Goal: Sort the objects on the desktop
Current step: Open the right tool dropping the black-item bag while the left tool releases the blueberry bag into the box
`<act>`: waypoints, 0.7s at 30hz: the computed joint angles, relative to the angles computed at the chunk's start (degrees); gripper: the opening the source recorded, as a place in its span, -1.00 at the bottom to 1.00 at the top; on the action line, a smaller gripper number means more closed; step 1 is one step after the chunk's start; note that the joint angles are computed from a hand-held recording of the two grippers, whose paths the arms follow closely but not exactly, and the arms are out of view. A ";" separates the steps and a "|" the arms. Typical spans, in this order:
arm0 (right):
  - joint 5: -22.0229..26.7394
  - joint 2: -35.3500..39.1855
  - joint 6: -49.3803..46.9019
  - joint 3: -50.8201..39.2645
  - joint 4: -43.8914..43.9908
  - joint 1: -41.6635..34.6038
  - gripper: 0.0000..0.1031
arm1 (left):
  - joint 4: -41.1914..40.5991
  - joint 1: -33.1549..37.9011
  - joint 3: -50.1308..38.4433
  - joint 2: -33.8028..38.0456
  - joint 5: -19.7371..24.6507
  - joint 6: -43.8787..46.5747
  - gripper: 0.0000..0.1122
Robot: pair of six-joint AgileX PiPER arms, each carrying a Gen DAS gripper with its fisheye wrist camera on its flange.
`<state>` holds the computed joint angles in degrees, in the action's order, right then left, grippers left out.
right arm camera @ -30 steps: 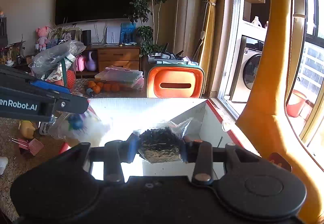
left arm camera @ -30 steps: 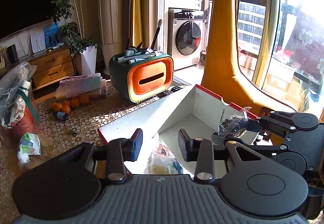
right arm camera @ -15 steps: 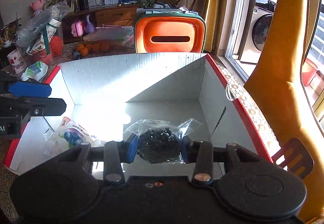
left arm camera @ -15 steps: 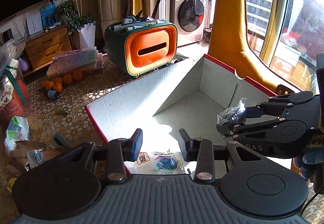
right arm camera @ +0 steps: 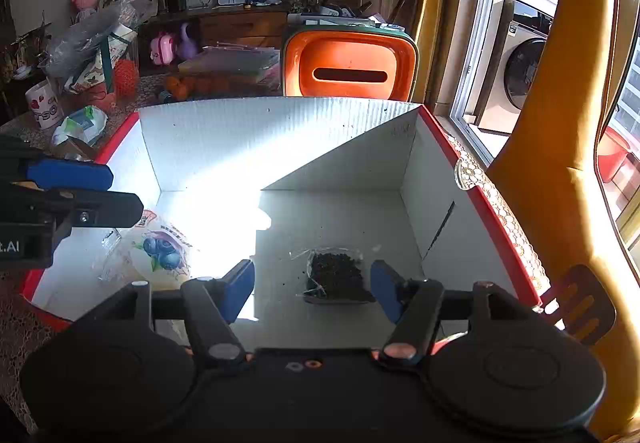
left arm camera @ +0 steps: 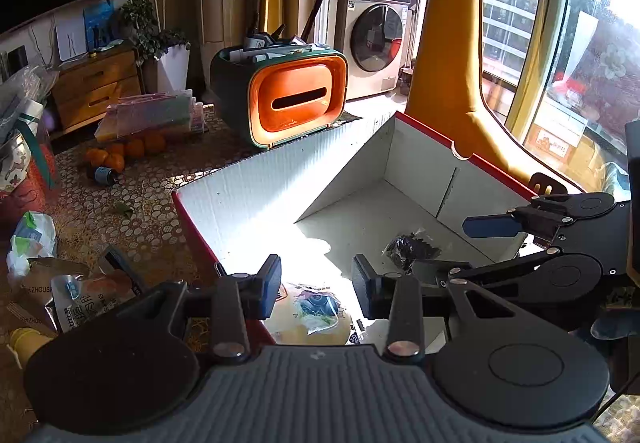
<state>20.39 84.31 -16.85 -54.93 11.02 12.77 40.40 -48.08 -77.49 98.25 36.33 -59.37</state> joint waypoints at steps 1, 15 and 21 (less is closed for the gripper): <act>0.26 -0.59 0.18 0.24 -0.19 0.22 0.25 | 0.52 -0.21 0.71 -0.86 0.07 -0.69 -0.34; 1.19 -10.29 19.20 3.89 -13.99 7.92 0.66 | 9.84 -5.10 10.46 -12.62 5.09 -11.35 -0.17; 1.71 -14.28 25.98 5.33 -17.65 11.60 0.75 | 13.06 -7.72 15.04 -17.45 8.46 -16.14 0.04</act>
<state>22.11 70.02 9.13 -49.60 -6.63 24.37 53.46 -55.80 -62.45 80.80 44.80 -75.51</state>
